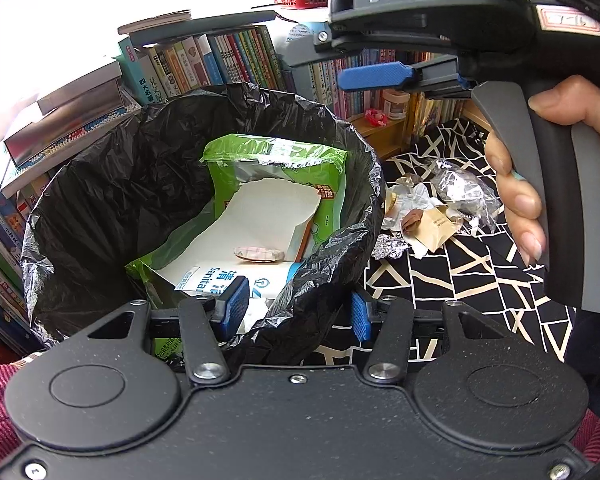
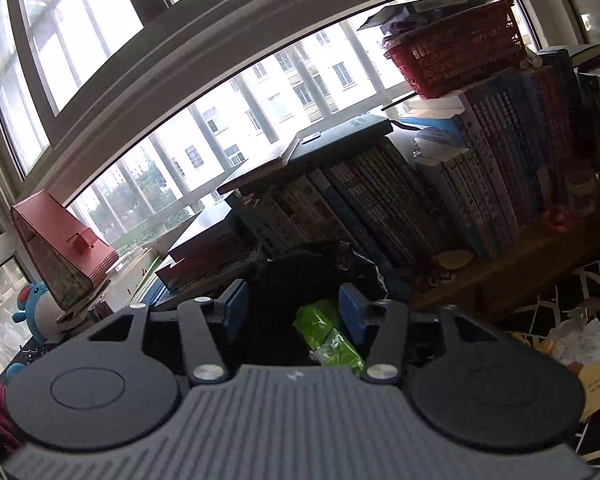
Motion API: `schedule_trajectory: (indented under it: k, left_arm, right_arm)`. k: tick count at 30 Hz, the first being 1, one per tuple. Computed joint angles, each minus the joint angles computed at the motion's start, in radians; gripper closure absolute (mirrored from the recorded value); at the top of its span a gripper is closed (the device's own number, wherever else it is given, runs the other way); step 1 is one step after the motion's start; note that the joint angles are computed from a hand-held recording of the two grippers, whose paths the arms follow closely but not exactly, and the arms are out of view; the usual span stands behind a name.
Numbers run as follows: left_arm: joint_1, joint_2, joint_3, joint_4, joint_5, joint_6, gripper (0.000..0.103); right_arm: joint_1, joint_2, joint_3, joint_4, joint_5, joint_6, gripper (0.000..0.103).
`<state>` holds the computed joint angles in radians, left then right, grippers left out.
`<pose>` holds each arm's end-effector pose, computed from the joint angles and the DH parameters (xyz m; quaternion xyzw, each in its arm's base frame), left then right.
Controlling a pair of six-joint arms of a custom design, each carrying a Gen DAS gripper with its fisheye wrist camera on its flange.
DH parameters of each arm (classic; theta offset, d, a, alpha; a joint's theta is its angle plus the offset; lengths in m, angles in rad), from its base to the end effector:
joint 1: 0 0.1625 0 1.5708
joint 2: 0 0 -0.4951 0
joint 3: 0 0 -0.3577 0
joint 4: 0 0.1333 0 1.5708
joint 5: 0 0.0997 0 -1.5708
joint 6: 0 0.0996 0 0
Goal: Collect trash
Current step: 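Reach the right gripper to the crumpled silver foil on the cloth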
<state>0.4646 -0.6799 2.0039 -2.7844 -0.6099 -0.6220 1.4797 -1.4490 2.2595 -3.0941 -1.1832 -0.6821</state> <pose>-0.4090 -0.4454 0.0592 0.2370 0.8535 -0.3192 0.3369 0.1300 -0.4561 0.3902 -0.3321 0.8602 -0.3852 0.0381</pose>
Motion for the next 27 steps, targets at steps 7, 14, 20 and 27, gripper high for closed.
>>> schedule_trajectory:
  k: [7,14,20,27]
  left_arm:
    - [0.0,0.0,0.0,0.0,0.0,0.0,0.054]
    - [0.0,0.0,0.0,0.001,0.0,0.0,0.054]
    - [0.0,0.0,0.0,0.0,0.001,0.001,0.053]
    - [0.002,-0.002,-0.001,0.002,-0.002,0.002,0.053]
  right_arm:
    - [-0.002,0.044,-0.001,-0.156,-0.109,0.079,0.027]
    - [-0.002,0.098,-0.017,-0.28,-0.255,0.15,0.019]
    - [-0.013,0.161,-0.052,-0.334,-0.415,0.195,0.018]
    - [-0.021,0.237,-0.078,-0.385,-0.56,0.173,0.016]
